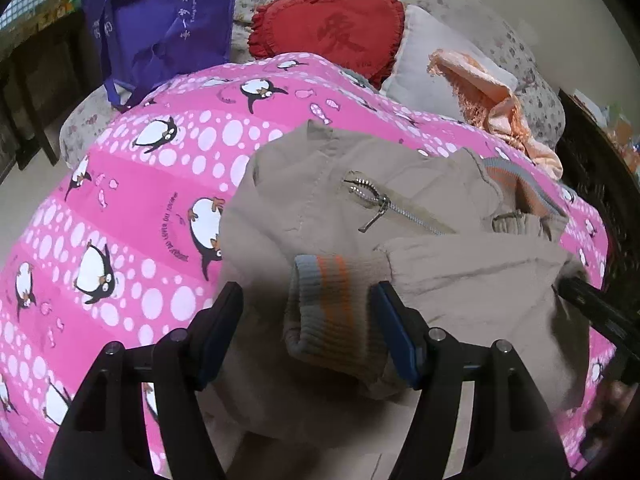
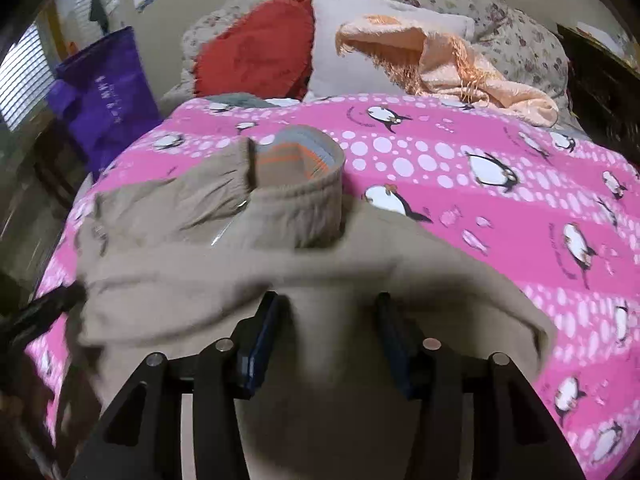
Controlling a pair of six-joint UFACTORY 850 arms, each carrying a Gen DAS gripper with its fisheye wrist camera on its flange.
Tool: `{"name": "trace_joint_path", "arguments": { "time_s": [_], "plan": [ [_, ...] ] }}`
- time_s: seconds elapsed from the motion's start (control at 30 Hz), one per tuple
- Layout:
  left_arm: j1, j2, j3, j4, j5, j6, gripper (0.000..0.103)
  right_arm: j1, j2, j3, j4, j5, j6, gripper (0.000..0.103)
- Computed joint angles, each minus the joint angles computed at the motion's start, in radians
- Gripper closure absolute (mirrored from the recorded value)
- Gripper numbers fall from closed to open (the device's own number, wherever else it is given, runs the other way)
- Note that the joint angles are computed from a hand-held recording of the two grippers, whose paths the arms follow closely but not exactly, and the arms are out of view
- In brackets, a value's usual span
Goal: Fold large clothes
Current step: 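Lay the ribbed cuff down on the folded jacket with the left tool, then open both tools and move them to the jacket's ribbed hem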
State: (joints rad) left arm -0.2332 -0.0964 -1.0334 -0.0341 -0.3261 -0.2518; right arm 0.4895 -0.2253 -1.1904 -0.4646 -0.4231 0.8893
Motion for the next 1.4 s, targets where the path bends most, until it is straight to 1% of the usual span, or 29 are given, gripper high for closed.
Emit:
{"name": "trace_joint_path", "arguments": {
  "time_s": [0.1, 0.2, 0.27, 0.3, 0.37, 0.4, 0.43, 0.47, 0.5, 0.53, 0.57, 0.63, 0.77, 0.93, 1.0, 1.17, 1.3, 1.4],
  "plan": [
    [-0.002, 0.024, 0.020, 0.029, 0.005, -0.015, 0.036, 0.019, 0.118, 0.111, -0.056, 0.004, 0.046, 0.038],
    [-0.002, 0.053, 0.043, 0.050, 0.002, -0.021, 0.036, 0.039, 0.223, 0.219, -0.081, -0.015, 0.092, 0.038],
    [-0.003, 0.070, 0.058, 0.053, -0.001, -0.018, 0.036, 0.048, 0.265, 0.274, -0.100, -0.032, 0.129, 0.038],
    [-0.005, 0.078, 0.065, 0.069, -0.002, -0.031, 0.036, 0.057, 0.278, 0.298, -0.130, -0.055, 0.172, 0.038],
    [-0.012, 0.094, 0.079, 0.121, -0.010, -0.071, 0.036, 0.057, 0.274, 0.332, -0.127, -0.087, 0.201, 0.039],
    [-0.016, 0.103, 0.088, 0.143, -0.018, -0.085, 0.036, 0.047, 0.264, 0.341, -0.086, -0.085, 0.176, 0.040],
    [-0.018, 0.110, 0.093, 0.152, -0.024, -0.087, 0.036, 0.029, 0.252, 0.349, -0.003, -0.078, 0.117, 0.041],
    [-0.020, 0.122, 0.103, 0.162, -0.028, -0.090, 0.036, 0.014, 0.254, 0.359, 0.076, -0.066, 0.067, 0.041],
    [-0.023, 0.140, 0.116, 0.181, -0.033, -0.101, 0.036, 0.008, 0.269, 0.370, 0.113, -0.054, 0.054, 0.041],
    [-0.025, 0.154, 0.128, 0.195, -0.033, -0.110, 0.036, 0.010, 0.289, 0.381, 0.109, -0.044, 0.070, 0.038],
    [-0.026, 0.165, 0.136, 0.202, -0.033, -0.112, 0.036, 0.019, 0.314, 0.392, 0.075, -0.037, 0.106, 0.038],
    [-0.026, 0.196, 0.160, 0.216, -0.035, -0.111, 0.036, 0.047, 0.353, 0.395, 0.010, -0.072, 0.159, 0.038],
    [-0.018, 0.233, 0.188, 0.171, -0.055, -0.044, 0.036, 0.089, 0.403, 0.399, -0.021, -0.116, 0.183, 0.038],
    [0.000, 0.296, 0.245, 0.134, -0.063, 0.008, 0.036, 0.140, 0.415, 0.412, -0.047, -0.154, 0.237, 0.037],
    [0.010, 0.320, 0.266, 0.106, -0.073, 0.045, 0.036, 0.141, 0.410, 0.410, -0.035, -0.160, 0.233, 0.037],
    [0.023, 0.375, 0.311, 0.088, -0.085, 0.083, 0.036, 0.181, 0.408, 0.408, -0.079, -0.195, 0.298, 0.037],
    [0.037, 0.414, 0.339, 0.056, -0.091, 0.121, 0.036, 0.218, 0.409, 0.405, -0.123, -0.222, 0.344, 0.033],
    [0.037, 0.434, 0.356, 0.080, -0.094, 0.119, 0.036, 0.233, 0.406, 0.402, -0.117, -0.232, 0.331, 0.033]
  ]
}}
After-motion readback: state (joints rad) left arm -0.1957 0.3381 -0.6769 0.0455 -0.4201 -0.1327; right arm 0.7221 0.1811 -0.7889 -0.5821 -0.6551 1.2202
